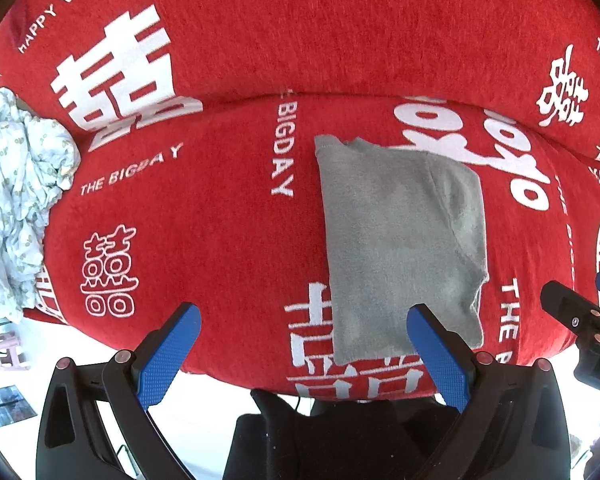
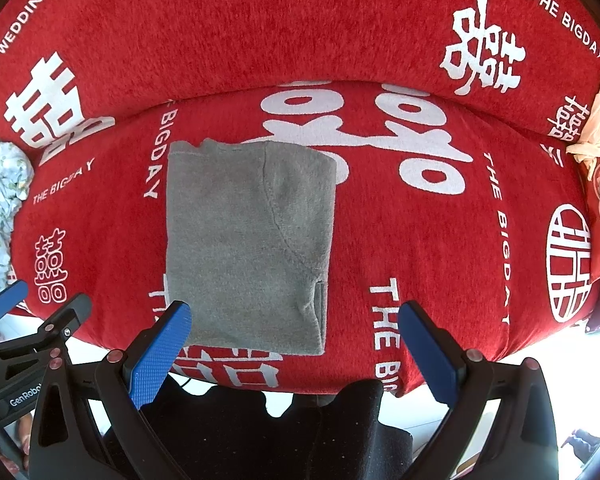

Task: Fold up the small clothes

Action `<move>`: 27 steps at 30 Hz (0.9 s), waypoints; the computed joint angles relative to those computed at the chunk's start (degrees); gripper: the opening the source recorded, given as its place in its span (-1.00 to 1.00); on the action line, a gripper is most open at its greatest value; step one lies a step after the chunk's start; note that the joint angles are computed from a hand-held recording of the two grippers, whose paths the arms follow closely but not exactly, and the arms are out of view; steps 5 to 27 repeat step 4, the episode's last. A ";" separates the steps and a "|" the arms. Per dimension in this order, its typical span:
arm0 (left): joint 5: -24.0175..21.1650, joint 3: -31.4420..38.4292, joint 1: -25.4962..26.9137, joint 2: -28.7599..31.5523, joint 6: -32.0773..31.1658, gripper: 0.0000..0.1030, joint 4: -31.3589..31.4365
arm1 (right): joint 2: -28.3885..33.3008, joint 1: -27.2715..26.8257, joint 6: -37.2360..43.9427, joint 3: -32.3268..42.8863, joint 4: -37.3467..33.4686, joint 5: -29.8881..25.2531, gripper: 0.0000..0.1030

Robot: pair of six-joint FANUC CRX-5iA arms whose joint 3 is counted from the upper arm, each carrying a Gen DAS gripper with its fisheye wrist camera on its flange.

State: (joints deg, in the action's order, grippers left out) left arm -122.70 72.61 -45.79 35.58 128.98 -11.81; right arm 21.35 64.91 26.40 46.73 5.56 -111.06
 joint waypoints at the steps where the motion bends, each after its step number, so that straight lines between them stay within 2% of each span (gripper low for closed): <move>1: -0.07 0.54 -0.22 0.18 -0.52 1.00 -0.55 | 0.19 -0.10 0.21 0.29 -0.02 -0.08 0.99; 27: 0.15 0.85 0.07 0.60 -0.68 1.00 0.44 | 0.11 -0.30 0.31 0.12 -0.18 0.07 0.99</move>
